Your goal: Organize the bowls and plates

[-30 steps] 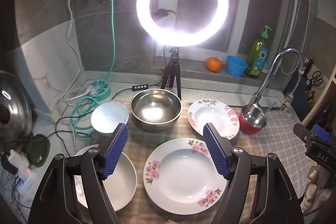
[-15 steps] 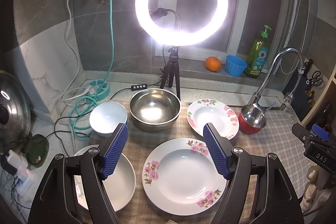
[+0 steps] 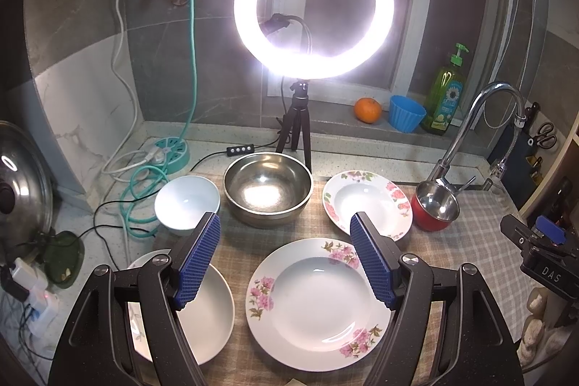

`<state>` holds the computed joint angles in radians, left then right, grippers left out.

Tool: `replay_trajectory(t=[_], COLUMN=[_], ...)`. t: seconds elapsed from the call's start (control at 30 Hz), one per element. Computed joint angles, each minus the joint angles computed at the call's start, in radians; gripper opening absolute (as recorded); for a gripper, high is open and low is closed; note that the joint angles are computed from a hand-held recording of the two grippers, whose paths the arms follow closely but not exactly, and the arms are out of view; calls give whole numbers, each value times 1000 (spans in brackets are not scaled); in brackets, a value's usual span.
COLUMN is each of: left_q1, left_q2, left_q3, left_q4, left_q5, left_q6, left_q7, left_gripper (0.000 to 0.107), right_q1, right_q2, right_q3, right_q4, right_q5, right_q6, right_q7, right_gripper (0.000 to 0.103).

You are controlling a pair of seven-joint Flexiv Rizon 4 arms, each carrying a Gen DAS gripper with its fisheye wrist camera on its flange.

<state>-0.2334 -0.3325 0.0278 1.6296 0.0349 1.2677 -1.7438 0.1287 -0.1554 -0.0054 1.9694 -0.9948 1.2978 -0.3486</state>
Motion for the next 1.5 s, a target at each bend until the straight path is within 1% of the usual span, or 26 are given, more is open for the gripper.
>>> replay_trajectory(t=[0.83,1.17,1.27,1.4,1.43,1.5], left_q1=[1,9,21,47,53,67], left_q2=[5,1,4,9,10,11], left_q3=[-1,-3,-9,-31,-37,-52], left_q4=[14,13,23,50,57,74], left_q5=[2,-8,-24,-74,-88,-122], left_q6=[6,-12,-20,-38,-43,-52], left_q7=[-4,-2,9,44,56,84], left_gripper=[74,74,74,74,73,68], right_q1=[9,16,16,10,11,10], right_q2=[-8,-23,-30,-43,-46,-57], right_q3=[2,2,-3,-14,-15,-2], right_q4=[-4,-12,-9,4,7,5], right_q5=[13,56,62,76,85,145], right_q6=[-12,-15,3,77,84,86], right_q7=[-5,-49,-55,-72,-82,-137], right_gripper=[102,102,102,102,102,102])
